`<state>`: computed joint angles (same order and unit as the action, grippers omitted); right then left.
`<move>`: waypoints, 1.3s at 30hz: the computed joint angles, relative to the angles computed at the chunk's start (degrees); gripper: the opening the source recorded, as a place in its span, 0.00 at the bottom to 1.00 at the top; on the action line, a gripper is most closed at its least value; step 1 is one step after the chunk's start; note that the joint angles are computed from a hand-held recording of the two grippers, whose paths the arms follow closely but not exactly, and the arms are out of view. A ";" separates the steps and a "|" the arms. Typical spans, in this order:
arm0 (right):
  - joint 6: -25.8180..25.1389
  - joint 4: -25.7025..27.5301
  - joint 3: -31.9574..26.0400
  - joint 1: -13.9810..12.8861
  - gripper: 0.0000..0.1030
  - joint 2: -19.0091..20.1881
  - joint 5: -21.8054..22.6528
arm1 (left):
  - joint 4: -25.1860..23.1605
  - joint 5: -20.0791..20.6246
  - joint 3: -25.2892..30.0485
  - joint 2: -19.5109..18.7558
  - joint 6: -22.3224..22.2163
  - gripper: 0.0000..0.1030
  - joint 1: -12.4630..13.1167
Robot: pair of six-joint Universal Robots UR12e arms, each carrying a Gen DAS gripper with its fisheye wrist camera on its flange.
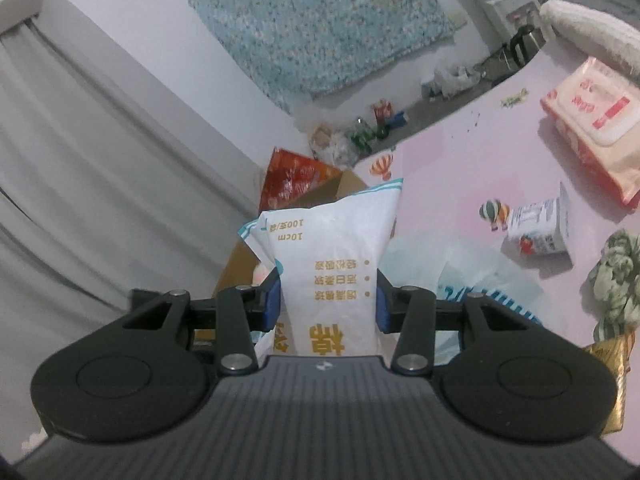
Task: Organize soft objects
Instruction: 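Carry the striped towel into the box with the left tool while the right tool lifts the white packet, then lower the white packet into the box with the right tool and release it, then push the white packet down into the box with the left tool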
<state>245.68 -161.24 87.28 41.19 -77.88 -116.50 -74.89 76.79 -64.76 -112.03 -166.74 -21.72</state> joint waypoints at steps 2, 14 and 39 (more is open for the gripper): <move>-0.10 1.24 -1.31 -0.05 0.42 0.55 1.15 | 0.84 1.79 -0.65 -0.08 0.96 0.45 -0.01; 1.96 -11.78 -10.84 -5.56 0.44 10.67 25.69 | 2.73 -2.48 -2.15 0.59 -2.71 0.45 2.15; -13.39 0.06 -14.30 -3.67 0.82 10.17 14.69 | 1.13 -4.24 -1.75 0.77 -4.74 0.56 2.89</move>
<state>232.30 -161.18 72.98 37.52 -67.70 -101.81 -73.75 72.55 -66.51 -111.26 -171.48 -18.83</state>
